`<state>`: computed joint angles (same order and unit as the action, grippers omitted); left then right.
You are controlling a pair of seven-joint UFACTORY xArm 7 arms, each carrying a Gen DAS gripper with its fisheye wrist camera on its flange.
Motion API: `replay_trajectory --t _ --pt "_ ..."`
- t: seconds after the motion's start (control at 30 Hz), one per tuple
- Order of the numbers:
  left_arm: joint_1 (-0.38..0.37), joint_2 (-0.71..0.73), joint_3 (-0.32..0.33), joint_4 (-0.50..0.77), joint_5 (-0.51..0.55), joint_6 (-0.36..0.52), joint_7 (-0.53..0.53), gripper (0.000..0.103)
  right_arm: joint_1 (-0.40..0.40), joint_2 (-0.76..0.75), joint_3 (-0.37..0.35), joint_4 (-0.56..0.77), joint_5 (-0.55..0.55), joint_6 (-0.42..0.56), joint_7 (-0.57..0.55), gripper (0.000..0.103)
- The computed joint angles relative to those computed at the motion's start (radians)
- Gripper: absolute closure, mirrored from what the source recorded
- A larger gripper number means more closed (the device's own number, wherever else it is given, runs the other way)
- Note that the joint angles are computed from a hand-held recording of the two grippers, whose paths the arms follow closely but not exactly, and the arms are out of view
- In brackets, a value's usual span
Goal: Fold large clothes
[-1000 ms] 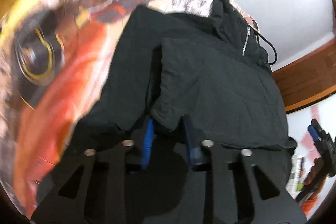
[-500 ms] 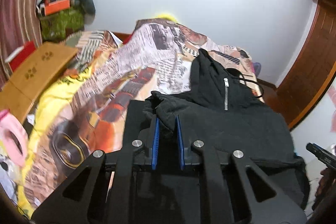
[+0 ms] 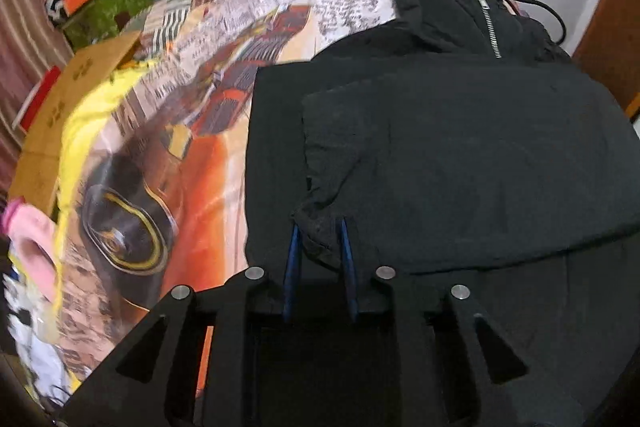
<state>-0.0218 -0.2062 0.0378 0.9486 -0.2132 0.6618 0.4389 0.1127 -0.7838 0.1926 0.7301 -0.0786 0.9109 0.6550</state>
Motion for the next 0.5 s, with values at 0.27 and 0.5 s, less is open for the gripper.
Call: replay_trajectory --t 0.27,0.5 --pt "-0.022 -0.008 -0.002 0.129 -0.010 -0.029 0.057 0.046 -0.013 0.059 -0.027 0.077 -0.019 -0.107 -0.062 0.033" --pt "-0.059 0.133 -0.034 0.360 -0.060 -0.087 0.084 0.033 -0.057 0.177 -0.039 0.191 -0.056 -0.249 -0.108 0.033"
